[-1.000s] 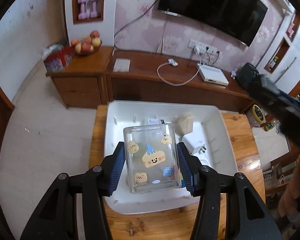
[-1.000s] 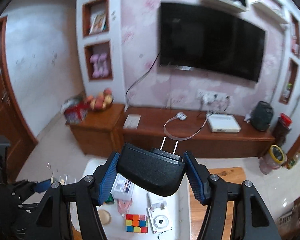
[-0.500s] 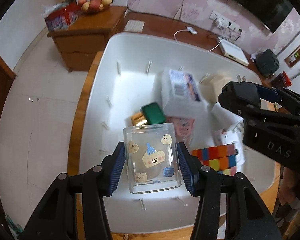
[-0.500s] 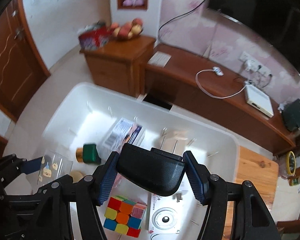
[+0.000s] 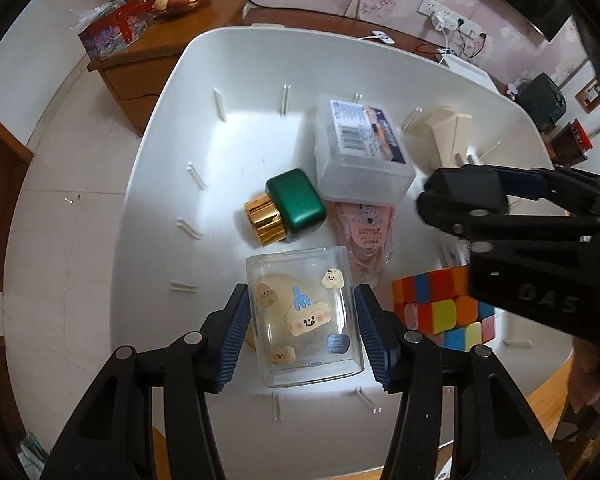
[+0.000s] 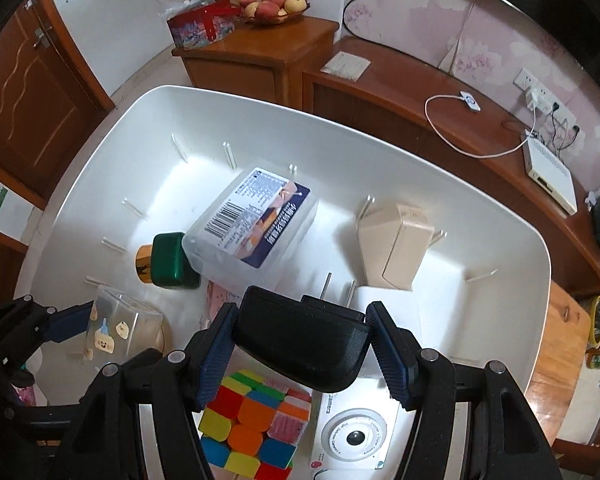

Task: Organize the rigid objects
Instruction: 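Carry the sticker case into the tray with the left tool while the right tool carries the black plug, then open both tools and lift them away from the tray toward the white stand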

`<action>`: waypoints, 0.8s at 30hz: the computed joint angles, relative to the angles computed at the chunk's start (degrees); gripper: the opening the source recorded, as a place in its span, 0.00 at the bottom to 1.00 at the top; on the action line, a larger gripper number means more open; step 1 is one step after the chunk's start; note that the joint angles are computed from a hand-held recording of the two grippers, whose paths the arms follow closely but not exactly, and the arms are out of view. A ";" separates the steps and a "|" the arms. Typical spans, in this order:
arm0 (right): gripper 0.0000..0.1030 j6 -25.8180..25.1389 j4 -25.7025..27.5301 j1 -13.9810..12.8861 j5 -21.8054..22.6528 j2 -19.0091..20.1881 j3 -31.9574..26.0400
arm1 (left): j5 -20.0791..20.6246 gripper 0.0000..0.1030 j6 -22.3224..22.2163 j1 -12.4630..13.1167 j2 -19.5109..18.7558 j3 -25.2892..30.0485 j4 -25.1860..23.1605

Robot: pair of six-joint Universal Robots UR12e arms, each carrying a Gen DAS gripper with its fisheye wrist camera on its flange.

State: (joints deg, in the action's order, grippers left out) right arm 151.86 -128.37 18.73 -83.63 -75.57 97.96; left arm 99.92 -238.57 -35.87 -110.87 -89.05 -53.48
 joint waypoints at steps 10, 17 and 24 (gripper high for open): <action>0.71 2.77 -0.47 -1.49 3.95 -1.57 0.60 | 2.04 0.90 2.31 -1.31 -0.42 1.74 -1.13; 0.71 5.38 -0.84 -2.31 6.54 -3.29 0.93 | 3.47 0.90 2.42 -1.79 0.89 1.19 -0.40; 0.71 7.02 -1.33 -3.20 8.50 -6.17 2.18 | 5.57 0.91 3.12 -2.73 2.63 0.71 0.80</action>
State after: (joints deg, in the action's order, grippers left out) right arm 158.88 -129.70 15.52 -75.13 -81.74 100.14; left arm 105.50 -235.46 -38.61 -108.23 -88.34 -52.68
